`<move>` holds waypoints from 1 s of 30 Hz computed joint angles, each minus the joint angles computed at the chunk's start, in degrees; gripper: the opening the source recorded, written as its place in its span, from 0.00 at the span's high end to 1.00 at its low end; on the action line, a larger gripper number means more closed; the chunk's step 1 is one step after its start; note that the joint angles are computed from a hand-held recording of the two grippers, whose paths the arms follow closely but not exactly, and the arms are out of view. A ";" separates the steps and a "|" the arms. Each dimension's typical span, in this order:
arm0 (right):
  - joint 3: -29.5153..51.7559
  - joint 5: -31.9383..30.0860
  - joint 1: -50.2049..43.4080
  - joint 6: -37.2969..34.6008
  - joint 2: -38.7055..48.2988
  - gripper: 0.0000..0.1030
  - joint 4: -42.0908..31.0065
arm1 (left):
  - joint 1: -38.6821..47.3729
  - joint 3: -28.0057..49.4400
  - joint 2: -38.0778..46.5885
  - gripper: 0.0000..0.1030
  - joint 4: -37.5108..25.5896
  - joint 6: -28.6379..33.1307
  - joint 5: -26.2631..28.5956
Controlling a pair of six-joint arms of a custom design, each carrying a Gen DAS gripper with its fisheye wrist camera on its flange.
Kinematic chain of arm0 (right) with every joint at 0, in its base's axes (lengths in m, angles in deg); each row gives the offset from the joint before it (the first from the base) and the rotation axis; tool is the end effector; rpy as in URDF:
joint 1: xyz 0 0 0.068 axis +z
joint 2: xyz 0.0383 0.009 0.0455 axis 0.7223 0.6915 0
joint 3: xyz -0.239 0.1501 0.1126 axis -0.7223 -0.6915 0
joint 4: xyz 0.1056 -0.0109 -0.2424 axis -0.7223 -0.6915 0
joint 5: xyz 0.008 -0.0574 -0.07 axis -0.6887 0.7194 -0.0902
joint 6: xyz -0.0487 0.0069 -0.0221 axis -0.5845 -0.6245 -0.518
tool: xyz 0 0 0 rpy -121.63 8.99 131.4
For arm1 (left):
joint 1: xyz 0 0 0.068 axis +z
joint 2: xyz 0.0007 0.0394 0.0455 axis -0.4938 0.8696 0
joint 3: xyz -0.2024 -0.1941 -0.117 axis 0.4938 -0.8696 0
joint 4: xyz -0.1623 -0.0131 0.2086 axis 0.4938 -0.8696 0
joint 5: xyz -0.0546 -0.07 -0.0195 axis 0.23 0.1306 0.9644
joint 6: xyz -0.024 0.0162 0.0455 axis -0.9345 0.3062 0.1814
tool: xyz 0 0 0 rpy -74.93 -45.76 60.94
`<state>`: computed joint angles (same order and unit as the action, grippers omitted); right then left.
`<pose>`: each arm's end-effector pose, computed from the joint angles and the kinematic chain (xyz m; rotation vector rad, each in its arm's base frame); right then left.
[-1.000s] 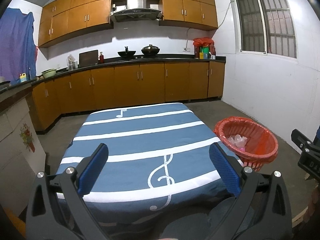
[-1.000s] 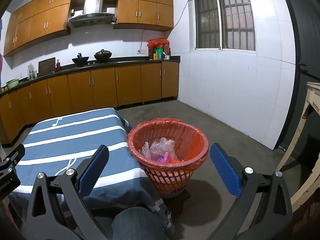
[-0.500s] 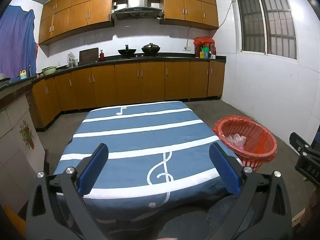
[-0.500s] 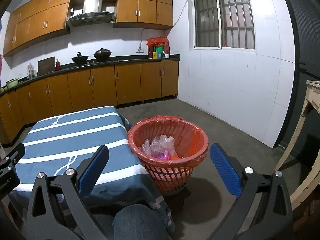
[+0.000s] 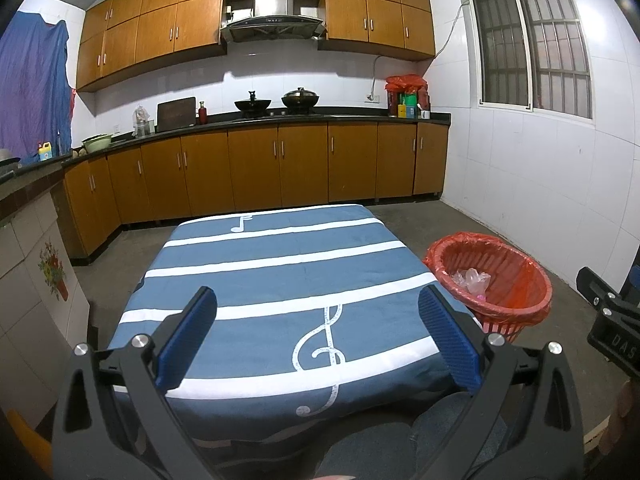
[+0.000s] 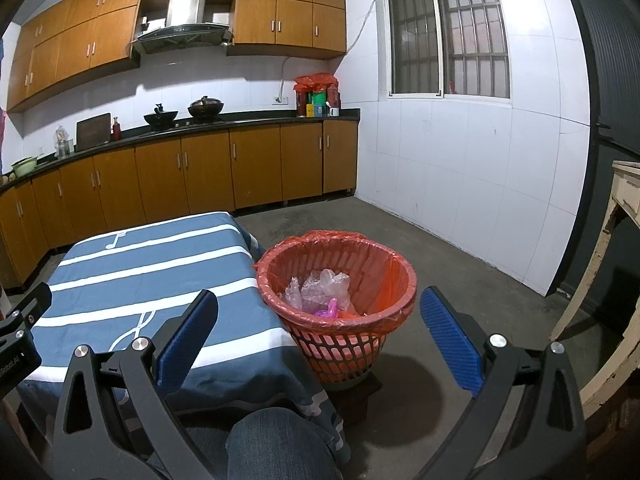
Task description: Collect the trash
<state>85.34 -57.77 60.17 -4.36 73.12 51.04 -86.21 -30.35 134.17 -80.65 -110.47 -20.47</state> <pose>0.2724 0.0668 0.1480 -0.2242 1.9370 0.1470 0.2133 -0.2642 0.1418 -0.4825 1.9203 0.3491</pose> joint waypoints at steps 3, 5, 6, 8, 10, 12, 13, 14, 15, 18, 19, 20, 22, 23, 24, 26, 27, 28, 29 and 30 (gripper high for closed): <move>-0.72 -0.04 0.15 -0.02 0.36 0.03 0.96 | 0.01 -0.06 -0.04 0.04 0.04 0.03 0.00; -0.85 -0.10 0.18 -0.07 0.28 0.03 0.95 | 0.01 -0.11 -0.07 0.04 0.13 0.10 0.01; -0.69 -0.23 0.12 -0.10 0.12 0.03 0.57 | 0.01 -0.11 -0.07 0.04 0.13 0.10 0.01; -0.63 -0.19 0.27 -0.10 -0.13 0.03 0.17 | 0.01 0.00 0.03 0.04 0.03 0.02 0.02; -0.78 -0.22 0.27 -0.17 -0.32 0.03 0.02 | 0.00 -0.05 -0.01 0.04 0.15 0.07 0.08; -0.70 -0.22 0.33 -0.21 -0.57 0.03 -0.42 | 0.04 0.01 -0.02 0.04 0.07 0.08 0.11; -0.62 -0.22 0.35 -0.22 -0.75 0.03 -0.70 | 0.02 0.15 0.08 0.04 -0.03 0.00 0.16; -0.52 -0.23 0.35 -0.22 -0.78 0.03 -0.84 | -0.01 0.25 0.06 0.04 -0.16 -0.05 0.19; -0.63 -0.17 0.43 -0.24 -0.87 0.03 -0.91 | 0.01 0.15 -0.02 0.04 -0.15 -0.02 0.15; -0.23 -0.19 0.44 -0.22 -1.07 0.03 -1.58 | -0.01 0.24 0.02 0.04 -0.38 -0.25 0.27; -0.07 -0.19 0.47 -0.23 -0.95 0.03 -1.72 | -0.06 0.43 0.15 0.04 -0.65 -0.50 0.29; 0.10 -0.27 0.40 -0.28 -0.97 0.03 -1.95 | 0.01 0.31 0.07 0.04 -0.44 -0.33 0.32; 0.26 -0.42 0.30 -0.29 -0.96 0.03 -2.19 | 0.02 0.46 0.22 0.04 -0.50 -0.45 0.38; 0.26 -0.42 0.30 -0.29 -0.96 0.03 -2.19 | 0.08 0.35 0.14 0.04 -0.31 -0.28 0.42; 0.26 -0.42 0.30 -0.29 -0.96 0.03 -2.19 | 0.07 0.37 0.16 0.04 -0.27 -0.22 0.43; 0.43 -0.42 0.31 -0.18 -0.98 0.03 -2.53 | 0.04 0.48 0.23 0.04 -0.45 -0.33 0.39; 0.48 -0.44 0.31 -0.14 -1.00 0.03 -2.64 | 0.04 0.38 0.16 0.04 -0.34 -0.28 0.38; 0.57 -0.48 0.29 -0.15 -0.88 0.03 -2.62 | 0.04 0.41 0.20 0.04 -0.36 -0.30 0.38; 0.58 -0.48 0.27 -0.18 -0.85 0.03 -2.60 | 0.06 0.46 0.21 0.04 -0.41 -0.33 0.41; 0.58 -0.48 0.27 -0.18 -0.85 0.03 -2.60 | 0.06 0.41 0.16 0.04 -0.39 -0.32 0.41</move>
<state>85.93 -58.25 60.44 -4.54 72.26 48.44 -86.15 -29.94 134.32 -81.04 -110.79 -20.06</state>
